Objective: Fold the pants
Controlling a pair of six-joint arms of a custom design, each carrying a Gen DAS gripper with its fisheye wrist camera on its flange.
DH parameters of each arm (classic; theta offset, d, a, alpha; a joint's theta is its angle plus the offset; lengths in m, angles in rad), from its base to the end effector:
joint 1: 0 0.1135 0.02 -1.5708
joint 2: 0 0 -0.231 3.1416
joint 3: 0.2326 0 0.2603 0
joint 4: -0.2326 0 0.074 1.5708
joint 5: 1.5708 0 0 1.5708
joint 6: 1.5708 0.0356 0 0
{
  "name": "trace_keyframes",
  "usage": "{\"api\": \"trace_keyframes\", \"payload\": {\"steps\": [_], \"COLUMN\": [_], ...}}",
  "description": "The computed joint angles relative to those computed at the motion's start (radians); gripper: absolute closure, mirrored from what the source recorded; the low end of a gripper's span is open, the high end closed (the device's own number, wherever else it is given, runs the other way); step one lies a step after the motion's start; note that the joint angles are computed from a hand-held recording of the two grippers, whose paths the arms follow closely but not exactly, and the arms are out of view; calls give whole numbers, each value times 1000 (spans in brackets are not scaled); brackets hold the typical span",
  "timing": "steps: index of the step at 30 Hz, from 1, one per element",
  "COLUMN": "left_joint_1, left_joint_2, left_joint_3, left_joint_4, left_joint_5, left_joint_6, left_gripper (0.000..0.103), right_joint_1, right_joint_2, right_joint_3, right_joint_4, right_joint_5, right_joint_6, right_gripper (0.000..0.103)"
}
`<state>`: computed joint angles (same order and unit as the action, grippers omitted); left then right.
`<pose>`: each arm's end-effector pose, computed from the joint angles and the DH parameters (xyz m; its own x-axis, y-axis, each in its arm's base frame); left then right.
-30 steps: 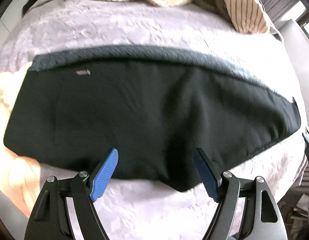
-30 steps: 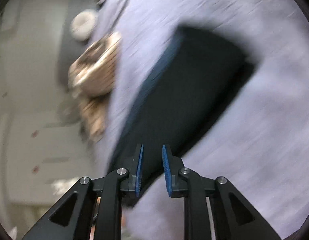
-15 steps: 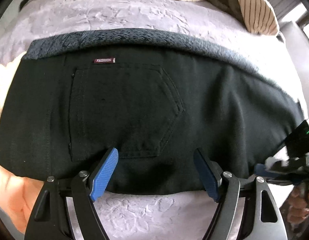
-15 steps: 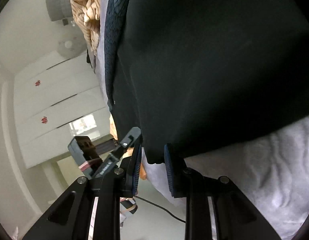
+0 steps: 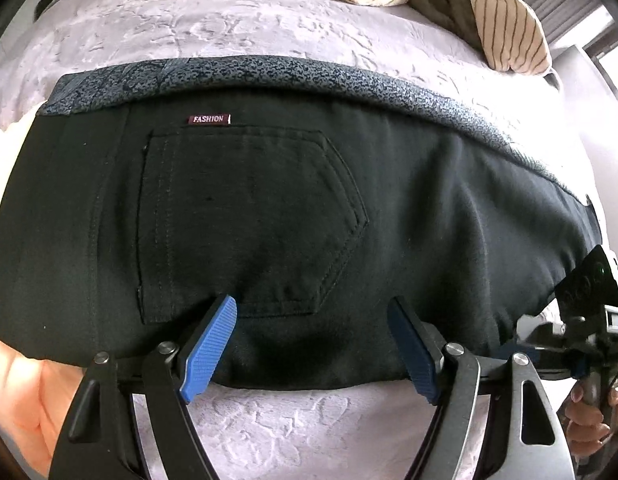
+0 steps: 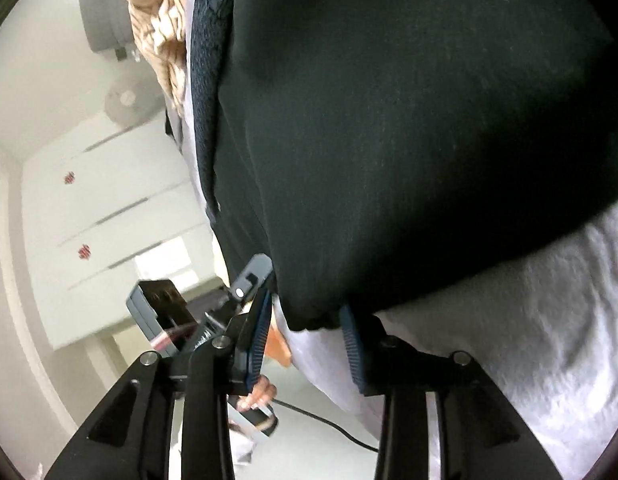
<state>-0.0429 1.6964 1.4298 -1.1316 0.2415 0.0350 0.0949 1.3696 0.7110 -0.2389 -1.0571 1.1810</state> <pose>0.3271 -0.0226 0.2269 -0.9807 0.0761 -0.1799 0.1171 0.9663 -0.2295 0.2638 0.0563 0.1607 -0.8389 0.3768 0.3928 0.4967 0.2348 0.8355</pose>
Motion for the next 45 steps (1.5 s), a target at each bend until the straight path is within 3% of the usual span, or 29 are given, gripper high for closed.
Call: {"api": "trace_keyframes", "payload": {"steps": [3, 6, 9, 10, 12, 13, 18, 22, 25, 28, 32, 34, 37, 39, 41, 45], "left_joint_1": [-12, -35, -41, -44, -48, -48, -26, -34, -60, -77, -130, -170, -253, -310, -328, -289], "left_joint_2": [6, 19, 31, 32, 38, 40, 52, 49, 43, 40, 29, 57, 126, 116, 52, 91], "left_joint_3": [-1, 5, 17, 18, 24, 29, 56, 36, 50, 95, 145, 175, 183, 99, 13, 157], "left_joint_4": [6, 13, 15, 16, 13, 7, -29, -12, -28, -76, -70, -53, -24, 36, 90, -65], "left_joint_5": [-13, -25, -22, -24, -28, -25, 11, -8, -46, -57, -18, -6, -50, -152, -184, -163], "left_joint_6": [9, -7, -17, -18, -15, -10, 55, 64, 47, -2, -56, -82, -136, -114, -89, -126], "left_gripper": [24, 24, 24, 24, 24, 24, 24, 24, 24, 24, 24, 24, 24, 24, 24, 24], "right_joint_1": [8, 5, 0, 2, 9, 7, 27, 28, -16, -128, -391, -496, -550, -554, -612, -679], "right_joint_2": [4, 18, 33, 19, 1, 6, -44, -28, 16, 29, 33, 79, 160, 204, 200, 162], "right_joint_3": [-17, 16, 70, 52, 23, 41, 189, 134, 159, 328, 451, 516, 609, 597, 532, 549], "right_joint_4": [68, 15, -119, -78, 21, 14, -292, -326, -415, -769, -992, -1014, -993, -993, -986, -1068], "right_joint_5": [11, -12, 18, 43, 91, 101, 147, 180, 131, 162, 237, 264, 392, 469, 415, 362], "right_joint_6": [63, 27, -96, -56, 45, 40, -191, -228, -321, -640, -865, -910, -958, -1004, -1021, -1029], "right_gripper": [63, 63, 63, 63, 73, 94, 95, 95, 91, 83, 80, 80, 81, 101, 103, 97]}}
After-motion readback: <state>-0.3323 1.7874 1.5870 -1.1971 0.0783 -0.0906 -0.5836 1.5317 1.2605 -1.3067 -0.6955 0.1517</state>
